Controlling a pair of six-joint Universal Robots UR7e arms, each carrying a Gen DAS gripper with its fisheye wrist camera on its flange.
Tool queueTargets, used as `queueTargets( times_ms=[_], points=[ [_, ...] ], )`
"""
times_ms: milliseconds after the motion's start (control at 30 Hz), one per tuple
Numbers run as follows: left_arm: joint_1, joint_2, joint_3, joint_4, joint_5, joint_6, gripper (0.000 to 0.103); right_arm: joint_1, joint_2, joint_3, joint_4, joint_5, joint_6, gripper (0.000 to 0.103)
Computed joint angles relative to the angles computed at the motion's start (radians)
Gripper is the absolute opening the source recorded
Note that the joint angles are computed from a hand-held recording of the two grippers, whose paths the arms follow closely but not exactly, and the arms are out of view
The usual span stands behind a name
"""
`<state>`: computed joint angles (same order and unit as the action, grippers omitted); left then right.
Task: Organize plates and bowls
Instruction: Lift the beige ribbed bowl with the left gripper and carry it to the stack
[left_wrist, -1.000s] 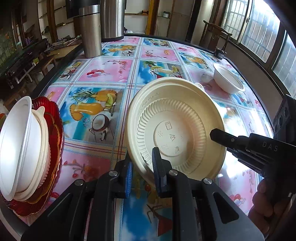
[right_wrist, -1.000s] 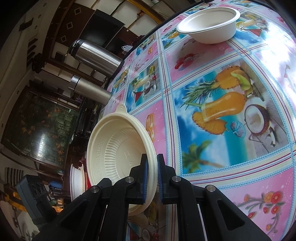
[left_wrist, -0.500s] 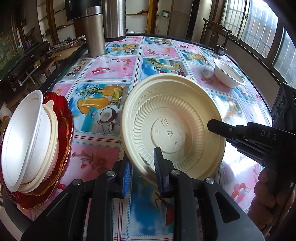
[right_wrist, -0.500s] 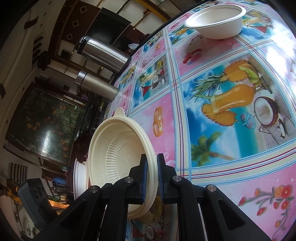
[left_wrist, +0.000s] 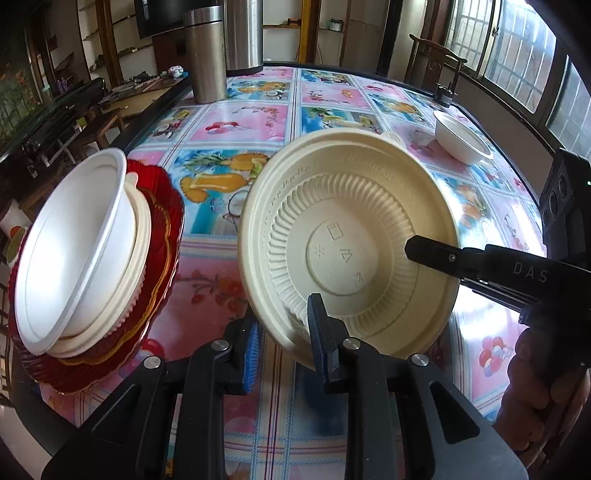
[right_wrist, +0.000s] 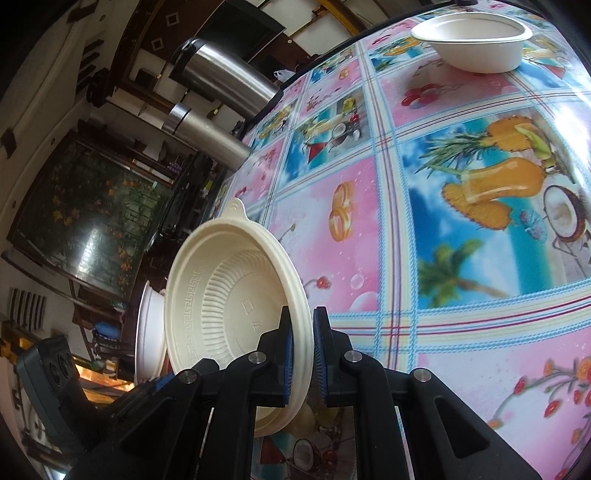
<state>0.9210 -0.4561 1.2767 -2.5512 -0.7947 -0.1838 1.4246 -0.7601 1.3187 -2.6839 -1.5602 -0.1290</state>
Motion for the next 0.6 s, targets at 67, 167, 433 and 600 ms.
queueTargets(
  times_ms=[67, 167, 433, 600],
  points=[
    [0.003, -0.013, 0.017, 0.0, -0.008, -0.005, 0.022, 0.004, -0.003, 0.013, -0.012, 0.001, -0.01, 0.011],
    [0.011, -0.026, 0.02, 0.02, -0.04, -0.018, 0.022, 0.01, -0.013, 0.042, -0.041, -0.002, -0.026, 0.011],
    [0.02, -0.045, 0.03, 0.031, -0.089, -0.023, 0.022, 0.012, -0.045, 0.092, -0.107, 0.0, -0.038, 0.029],
    [0.023, -0.063, 0.042, 0.02, -0.091, -0.035, 0.022, 0.017, -0.046, 0.102, -0.136, -0.033, -0.044, 0.029]
  ],
)
